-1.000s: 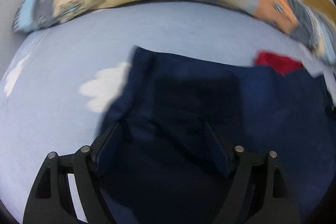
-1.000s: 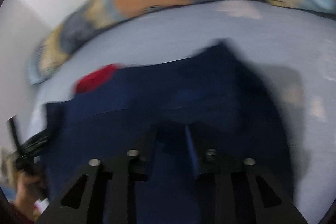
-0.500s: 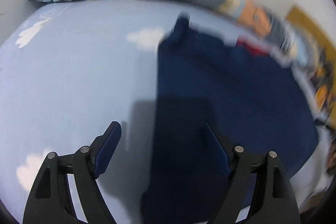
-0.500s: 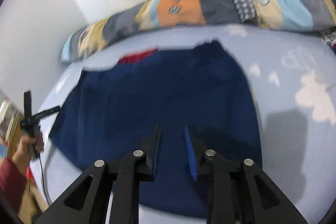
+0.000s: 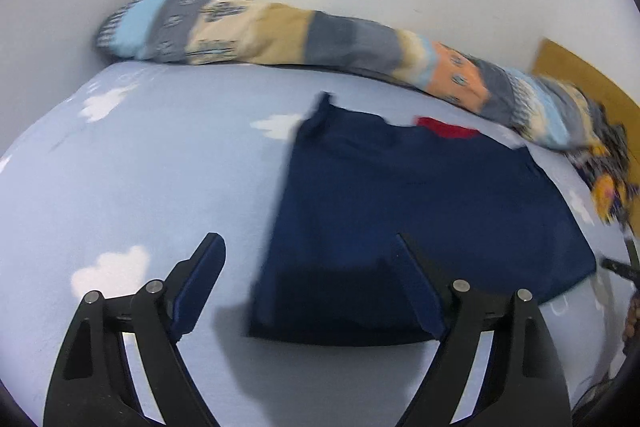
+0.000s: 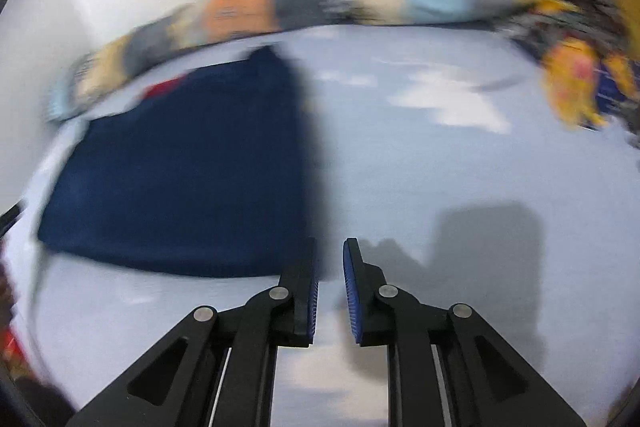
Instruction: Fold large clothes
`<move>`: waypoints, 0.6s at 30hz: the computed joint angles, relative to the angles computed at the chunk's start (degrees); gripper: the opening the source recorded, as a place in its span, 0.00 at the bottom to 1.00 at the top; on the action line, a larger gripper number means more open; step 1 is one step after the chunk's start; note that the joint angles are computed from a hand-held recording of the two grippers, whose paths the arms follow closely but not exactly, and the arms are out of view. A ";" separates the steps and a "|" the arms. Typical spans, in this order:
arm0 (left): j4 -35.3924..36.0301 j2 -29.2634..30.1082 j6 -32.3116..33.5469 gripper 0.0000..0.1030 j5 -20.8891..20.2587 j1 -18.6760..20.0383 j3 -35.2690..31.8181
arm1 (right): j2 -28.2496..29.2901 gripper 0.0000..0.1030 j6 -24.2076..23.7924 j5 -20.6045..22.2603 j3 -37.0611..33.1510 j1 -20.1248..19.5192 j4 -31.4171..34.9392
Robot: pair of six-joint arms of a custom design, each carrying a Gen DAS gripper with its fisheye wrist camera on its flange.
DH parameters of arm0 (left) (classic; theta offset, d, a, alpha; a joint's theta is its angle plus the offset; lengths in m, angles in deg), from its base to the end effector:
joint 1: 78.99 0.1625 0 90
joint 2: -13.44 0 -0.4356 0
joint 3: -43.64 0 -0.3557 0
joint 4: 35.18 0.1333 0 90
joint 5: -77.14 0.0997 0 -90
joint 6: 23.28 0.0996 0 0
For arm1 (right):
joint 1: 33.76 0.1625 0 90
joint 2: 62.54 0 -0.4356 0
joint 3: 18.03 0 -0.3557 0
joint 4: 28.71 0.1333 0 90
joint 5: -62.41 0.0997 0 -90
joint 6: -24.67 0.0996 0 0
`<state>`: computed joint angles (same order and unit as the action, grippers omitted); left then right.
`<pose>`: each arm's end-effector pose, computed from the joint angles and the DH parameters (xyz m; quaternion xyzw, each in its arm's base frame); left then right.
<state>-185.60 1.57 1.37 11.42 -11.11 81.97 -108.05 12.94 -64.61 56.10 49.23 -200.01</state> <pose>-0.1692 -0.8791 0.0740 0.3147 0.8826 -0.2810 0.2074 -0.0177 -0.7446 0.3339 -0.1057 -0.8549 0.3688 0.3492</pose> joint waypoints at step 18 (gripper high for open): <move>22.34 -0.56 -27.79 0.83 -18.13 8.92 -9.50 | -6.54 0.15 23.07 19.71 11.32 -7.87 -4.66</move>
